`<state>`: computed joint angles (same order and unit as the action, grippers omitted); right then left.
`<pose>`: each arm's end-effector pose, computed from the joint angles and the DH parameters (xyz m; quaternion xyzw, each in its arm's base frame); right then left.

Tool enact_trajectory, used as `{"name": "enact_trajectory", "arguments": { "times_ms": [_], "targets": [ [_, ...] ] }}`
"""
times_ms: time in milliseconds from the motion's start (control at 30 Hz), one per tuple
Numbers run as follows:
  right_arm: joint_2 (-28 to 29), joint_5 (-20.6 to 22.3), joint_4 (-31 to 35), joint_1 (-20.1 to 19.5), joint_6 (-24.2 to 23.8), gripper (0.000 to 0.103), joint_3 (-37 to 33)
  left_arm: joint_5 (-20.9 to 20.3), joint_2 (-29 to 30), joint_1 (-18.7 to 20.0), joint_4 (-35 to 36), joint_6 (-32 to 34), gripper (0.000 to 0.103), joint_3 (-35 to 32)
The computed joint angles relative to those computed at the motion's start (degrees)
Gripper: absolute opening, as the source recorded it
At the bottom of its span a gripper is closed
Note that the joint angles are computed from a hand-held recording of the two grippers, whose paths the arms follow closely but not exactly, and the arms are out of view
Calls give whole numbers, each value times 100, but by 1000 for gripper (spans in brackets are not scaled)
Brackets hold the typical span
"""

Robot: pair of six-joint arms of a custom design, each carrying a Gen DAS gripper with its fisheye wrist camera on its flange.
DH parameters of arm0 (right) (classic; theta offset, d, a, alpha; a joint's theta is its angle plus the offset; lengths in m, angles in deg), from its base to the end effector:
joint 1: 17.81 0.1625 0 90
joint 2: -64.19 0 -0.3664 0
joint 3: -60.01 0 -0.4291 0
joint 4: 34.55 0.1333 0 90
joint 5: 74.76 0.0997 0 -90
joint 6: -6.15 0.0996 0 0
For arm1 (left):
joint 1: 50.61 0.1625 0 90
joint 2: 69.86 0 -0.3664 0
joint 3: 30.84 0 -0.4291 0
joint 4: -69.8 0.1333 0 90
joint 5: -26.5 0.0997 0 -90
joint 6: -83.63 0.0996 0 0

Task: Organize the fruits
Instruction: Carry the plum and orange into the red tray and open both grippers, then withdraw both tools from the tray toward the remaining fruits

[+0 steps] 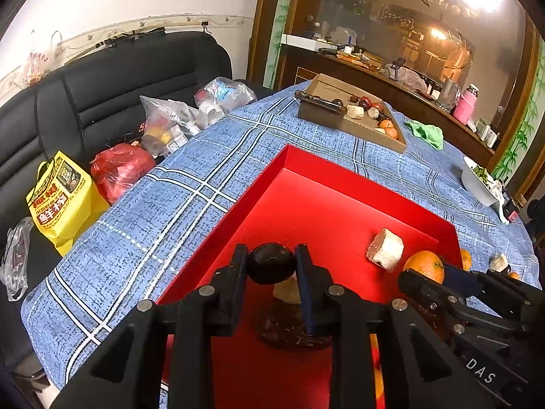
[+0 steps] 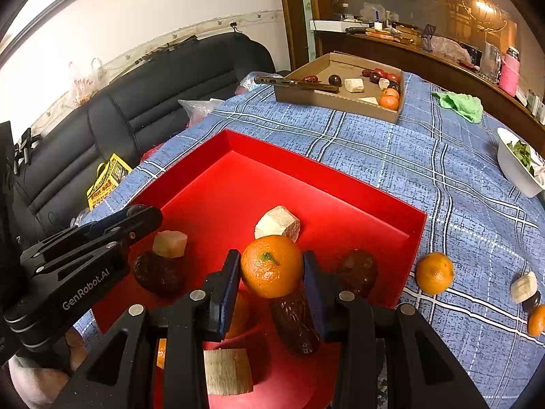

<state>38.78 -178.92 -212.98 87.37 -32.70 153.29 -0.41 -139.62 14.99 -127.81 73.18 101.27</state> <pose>0.2674 -0.5697 -0.1332 0.4239 -0.8799 0.1485 0.1550 0.0254 -0.4816 0.1653 -0.1043 0.8052 -0.4575 0.3625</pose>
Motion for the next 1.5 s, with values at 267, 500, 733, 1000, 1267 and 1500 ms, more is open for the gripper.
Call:
{"name": "enact_trajectory", "arguments": {
  "times_ms": [267, 500, 733, 1000, 1267, 1500],
  "targets": [
    [-78, 146, -143, 21, -27, 51, 120, 83, 40, -123, -360, 69, 66, 50],
    [-273, 215, -325, 64, -21, 52, 368, 123, -178, -308, -491, -55, 66, 272],
    [-570, 246, -579, -17, 82, 55, 753, 149, -437, -562, -490, -335, 72, 520],
    [-1090, 227, -980, -301, 106, 55, 1366, 203, -332, -995, -366, -396, 72, 589],
    [-1716, 182, -1312, -859, 122, 56, 1854, -101, 160, -1320, 26, -317, 72, 276],
    [-2223, 112, -1461, -1409, 182, 55, 1974, -461, 719, -1453, 182, 51, 73, -207]
  ]
}}
